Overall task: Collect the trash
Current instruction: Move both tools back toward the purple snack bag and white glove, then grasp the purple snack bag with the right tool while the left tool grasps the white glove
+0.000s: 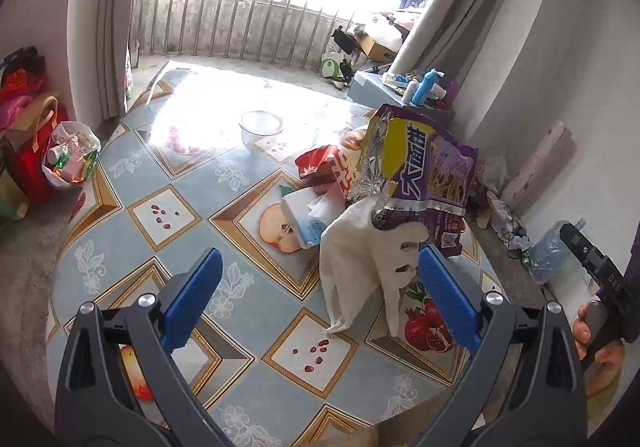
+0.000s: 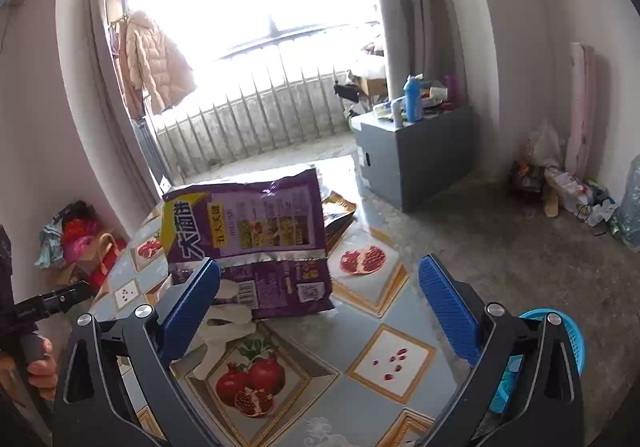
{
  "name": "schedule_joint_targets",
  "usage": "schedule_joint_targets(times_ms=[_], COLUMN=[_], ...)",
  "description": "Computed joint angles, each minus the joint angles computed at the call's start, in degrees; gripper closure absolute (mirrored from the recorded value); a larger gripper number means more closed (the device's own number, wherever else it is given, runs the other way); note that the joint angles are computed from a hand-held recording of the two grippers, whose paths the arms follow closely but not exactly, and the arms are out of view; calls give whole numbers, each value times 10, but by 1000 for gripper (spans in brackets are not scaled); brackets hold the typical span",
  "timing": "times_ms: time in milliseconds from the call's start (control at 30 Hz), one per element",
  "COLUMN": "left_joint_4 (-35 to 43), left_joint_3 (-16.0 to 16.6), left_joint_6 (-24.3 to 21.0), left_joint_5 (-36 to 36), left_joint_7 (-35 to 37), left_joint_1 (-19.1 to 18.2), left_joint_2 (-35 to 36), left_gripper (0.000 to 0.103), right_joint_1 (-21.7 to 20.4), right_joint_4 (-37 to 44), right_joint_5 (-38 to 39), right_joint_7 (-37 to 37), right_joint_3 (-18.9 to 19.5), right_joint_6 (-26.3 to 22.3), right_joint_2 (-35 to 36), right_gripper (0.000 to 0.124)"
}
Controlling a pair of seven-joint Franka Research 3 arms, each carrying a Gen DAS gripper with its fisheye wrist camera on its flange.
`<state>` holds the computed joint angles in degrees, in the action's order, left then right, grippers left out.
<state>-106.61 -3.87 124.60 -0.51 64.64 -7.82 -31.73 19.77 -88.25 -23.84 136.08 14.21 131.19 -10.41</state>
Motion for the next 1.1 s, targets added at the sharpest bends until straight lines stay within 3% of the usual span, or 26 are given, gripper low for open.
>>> schedule_joint_targets(times_ms=[300,367,400,600,733,1100], left_joint_4=[-56,-61,-60,-56,-48,-61], left_joint_3=[8,12,15,32,35,26], left_joint_6=[109,131,136,148,141,108], left_joint_5=[-5,-14,-21,-78,-102,-115], left_joint_7=[49,68,77,115,140,145], left_joint_1=[-13,-22,-27,-41,-42,-19], left_joint_2=[12,19,24,50,66,70], left_gripper=[9,16,25,47,53,67], right_joint_1=[39,45,47,57,48,8], right_joint_4=[56,70,75,105,85,103], right_joint_5=[56,67,74,99,150,327], right_joint_7=[-76,-88,-95,-110,-123,-230], right_joint_3=[-17,-24,-27,-45,-61,-86], right_joint_6=[-19,-18,-15,-1,29,5], right_joint_2=[63,76,79,107,111,169], right_gripper=[32,35,37,44,48,57])
